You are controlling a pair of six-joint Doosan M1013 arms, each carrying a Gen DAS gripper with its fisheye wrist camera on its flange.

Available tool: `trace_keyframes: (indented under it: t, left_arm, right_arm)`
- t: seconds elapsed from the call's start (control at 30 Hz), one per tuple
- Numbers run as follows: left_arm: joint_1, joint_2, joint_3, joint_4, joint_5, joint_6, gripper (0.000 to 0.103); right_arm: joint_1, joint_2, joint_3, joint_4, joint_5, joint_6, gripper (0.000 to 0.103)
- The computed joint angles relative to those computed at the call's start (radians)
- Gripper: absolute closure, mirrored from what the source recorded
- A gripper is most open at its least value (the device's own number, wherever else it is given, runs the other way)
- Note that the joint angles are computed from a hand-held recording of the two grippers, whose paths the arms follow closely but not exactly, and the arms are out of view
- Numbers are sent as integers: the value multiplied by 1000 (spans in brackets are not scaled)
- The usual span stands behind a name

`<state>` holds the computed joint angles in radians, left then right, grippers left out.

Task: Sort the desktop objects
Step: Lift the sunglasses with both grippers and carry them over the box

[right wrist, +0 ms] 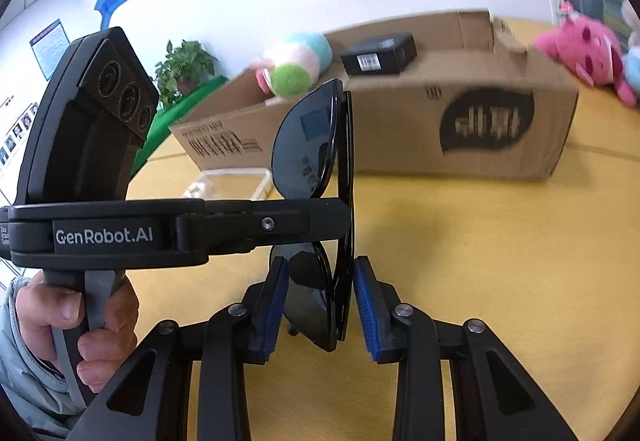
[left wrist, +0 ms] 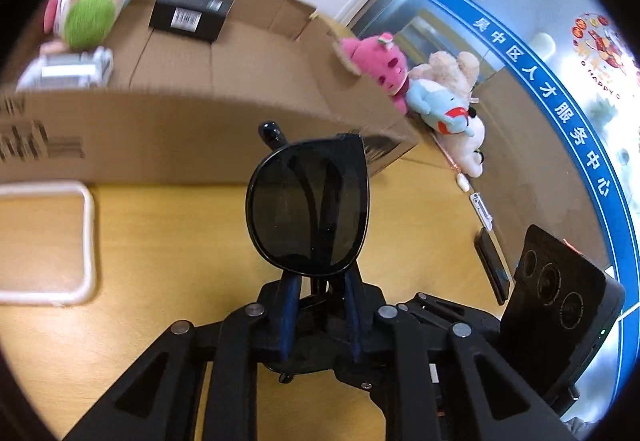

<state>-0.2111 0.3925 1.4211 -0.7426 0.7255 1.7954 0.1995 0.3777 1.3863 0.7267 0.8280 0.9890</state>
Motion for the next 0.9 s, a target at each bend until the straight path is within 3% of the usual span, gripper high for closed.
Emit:
trace_keyframes:
  t: [0.23, 0.5, 0.7, 0.9]
  left_arm:
    - [6, -4, -41, 13, -24, 21, 83]
    - [16, 26, -169, 58, -25, 32, 83]
    - [35, 97, -326, 88, 26, 32, 83]
    - [59, 219, -533, 103, 115, 4, 83]
  right_arm:
    - [0, 8, -51, 36, -14, -22, 71]
    - [1, 50, -179, 48, -37, -53, 71]
    - [-10, 148, -373, 33, 11, -5, 71]
    - [-22, 269, -589, -16, 94, 105, 71]
